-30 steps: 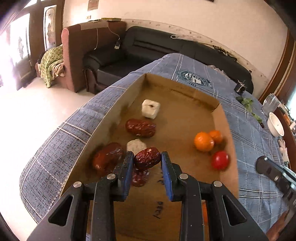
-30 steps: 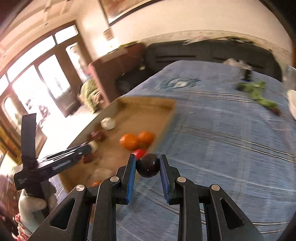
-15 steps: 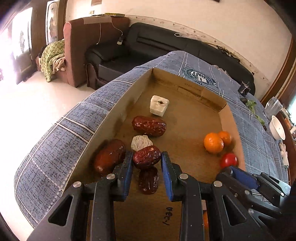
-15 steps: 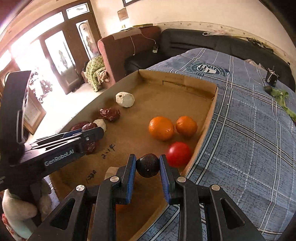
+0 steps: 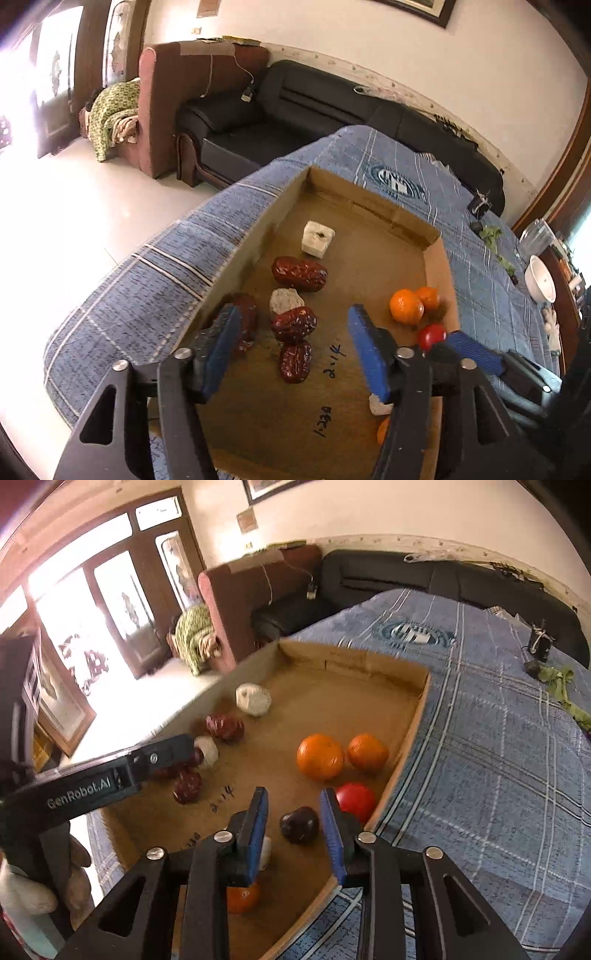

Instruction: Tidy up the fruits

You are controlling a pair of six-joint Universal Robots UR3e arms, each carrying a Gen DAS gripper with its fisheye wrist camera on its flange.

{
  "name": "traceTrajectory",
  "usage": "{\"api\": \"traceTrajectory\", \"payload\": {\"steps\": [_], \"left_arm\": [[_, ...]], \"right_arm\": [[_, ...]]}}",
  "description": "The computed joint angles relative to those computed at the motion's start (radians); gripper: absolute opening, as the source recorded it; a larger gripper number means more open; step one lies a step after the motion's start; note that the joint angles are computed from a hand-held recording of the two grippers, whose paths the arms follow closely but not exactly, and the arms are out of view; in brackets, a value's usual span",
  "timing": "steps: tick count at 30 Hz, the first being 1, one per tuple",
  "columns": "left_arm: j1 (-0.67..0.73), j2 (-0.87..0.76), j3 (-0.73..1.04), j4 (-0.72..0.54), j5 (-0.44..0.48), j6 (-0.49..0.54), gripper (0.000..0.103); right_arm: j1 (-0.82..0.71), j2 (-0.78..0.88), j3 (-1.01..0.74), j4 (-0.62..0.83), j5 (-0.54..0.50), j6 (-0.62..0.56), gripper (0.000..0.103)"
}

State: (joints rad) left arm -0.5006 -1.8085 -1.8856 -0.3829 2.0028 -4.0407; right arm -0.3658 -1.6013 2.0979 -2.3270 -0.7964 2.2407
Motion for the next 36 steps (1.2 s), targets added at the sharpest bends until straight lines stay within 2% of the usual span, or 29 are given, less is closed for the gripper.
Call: {"api": "traceTrajectory", "payload": {"steps": [4, 9, 12, 18, 25, 31, 36], "left_arm": [[-0.019, 0.022, 0.017, -0.049, 0.025, -0.03, 0.069], [-0.057, -0.001, 0.085, -0.11, 0.053, -0.033, 0.071], [-0.108, -0.057, 0.181, -0.167, 0.098, -0.023, 0.072], [-0.232, -0.266, 0.525, -0.396, 0.229, 0.009, 0.076], [-0.275, -0.417, 0.778, -0.504, 0.229, 0.055, 0.076], [-0.295, -0.541, 0.998, -0.608, 0.212, 0.085, 0.076], [-0.305, -0.606, 1.109, -0.655, 0.194, 0.105, 0.076]], "right_arm": [[-0.095, -0.057, -0.014, 0.107, 0.066, -0.038, 0.049], [-0.242, -0.09, -0.039, 0.263, 0.117, -0.091, 0.053], [-0.299, -0.098, -0.034, 0.295, 0.115, -0.09, 0.056], [-0.406, -0.17, 0.052, 0.254, 0.086, -0.103, 0.065], [-0.518, -0.21, 0.078, 0.29, 0.101, -0.191, 0.076], [-0.56, -0.158, 0.061, 0.28, 0.086, -0.204, 0.076], [-0.576, -0.121, 0.05, 0.27, 0.075, -0.203, 0.076]]}}
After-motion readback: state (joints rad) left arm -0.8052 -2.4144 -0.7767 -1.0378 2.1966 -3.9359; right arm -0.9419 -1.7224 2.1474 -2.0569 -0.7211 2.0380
